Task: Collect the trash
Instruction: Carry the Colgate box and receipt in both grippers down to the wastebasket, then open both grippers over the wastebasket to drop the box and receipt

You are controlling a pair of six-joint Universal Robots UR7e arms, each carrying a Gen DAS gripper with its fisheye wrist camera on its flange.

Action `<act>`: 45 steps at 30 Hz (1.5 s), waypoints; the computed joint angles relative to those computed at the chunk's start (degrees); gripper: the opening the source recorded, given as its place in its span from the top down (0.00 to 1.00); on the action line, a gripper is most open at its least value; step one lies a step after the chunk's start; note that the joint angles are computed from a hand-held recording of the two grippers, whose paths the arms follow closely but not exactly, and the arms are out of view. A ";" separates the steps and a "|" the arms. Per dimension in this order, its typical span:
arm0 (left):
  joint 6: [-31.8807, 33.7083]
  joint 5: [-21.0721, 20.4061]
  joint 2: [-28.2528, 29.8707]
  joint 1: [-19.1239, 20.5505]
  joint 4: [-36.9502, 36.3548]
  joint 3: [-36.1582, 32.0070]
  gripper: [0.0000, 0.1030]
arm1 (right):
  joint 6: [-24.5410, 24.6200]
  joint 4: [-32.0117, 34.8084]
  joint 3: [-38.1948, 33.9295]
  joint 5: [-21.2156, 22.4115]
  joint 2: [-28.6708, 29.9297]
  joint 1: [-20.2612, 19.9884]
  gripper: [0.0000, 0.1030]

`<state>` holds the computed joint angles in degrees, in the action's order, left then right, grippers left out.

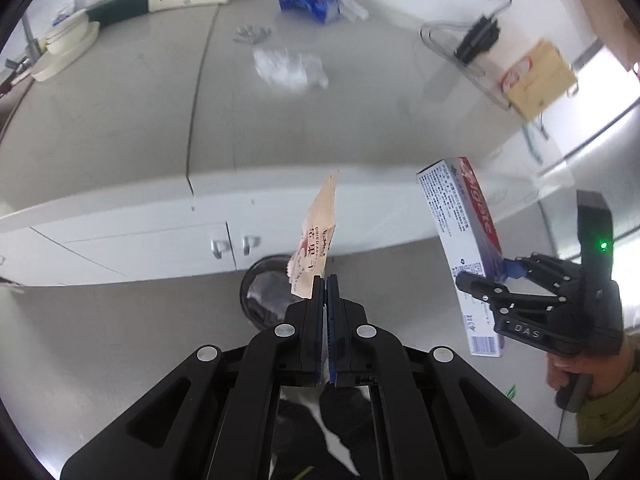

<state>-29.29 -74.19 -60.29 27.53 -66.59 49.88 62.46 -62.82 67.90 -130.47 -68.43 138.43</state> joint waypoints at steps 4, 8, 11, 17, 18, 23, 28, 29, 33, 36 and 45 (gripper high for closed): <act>0.62 -1.16 -2.74 0.73 -3.27 7.93 0.99 | -0.67 -3.19 7.72 3.95 -3.07 -1.25 0.55; -0.14 -2.19 -5.08 2.60 -8.32 16.91 0.99 | -1.81 -9.49 16.71 6.82 -6.82 -4.33 0.55; -0.34 -2.62 -6.46 4.05 -12.91 23.71 0.99 | -3.80 -14.65 22.41 7.44 -8.71 -7.03 0.55; 4.60 -0.62 -6.35 6.25 -20.88 33.74 0.99 | -9.19 -25.90 32.79 7.43 -11.27 -13.16 0.55; 4.70 -0.64 -6.08 7.01 -22.02 34.85 0.99 | -10.42 -28.59 34.98 7.56 -11.79 -14.62 0.55; 6.64 1.77 -4.80 10.48 -30.66 41.73 0.99 | -16.90 -41.17 44.21 8.37 -13.41 -21.36 0.55; 7.18 2.13 -2.56 14.09 -37.61 46.84 0.99 | -23.61 -52.67 51.16 8.51 -11.36 -28.18 0.55; 7.10 2.08 -2.21 14.58 -38.77 47.89 0.99 | -24.87 -54.58 52.13 8.44 -10.73 -29.28 0.55; 5.44 2.60 -1.19 15.56 -42.54 51.10 0.99 | -29.33 -59.52 54.60 8.39 -7.79 -33.17 0.55; 3.60 2.85 -0.67 16.06 -44.64 52.41 0.99 | -30.53 -61.13 54.35 7.91 -5.54 -34.38 0.55; 0.86 5.25 -2.13 15.49 -48.40 54.80 0.64 | -31.07 -66.47 55.01 11.55 -4.68 -38.00 0.54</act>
<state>-28.43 -68.94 -62.41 43.02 -115.00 104.68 31.39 -129.29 122.91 -118.92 -73.11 100.42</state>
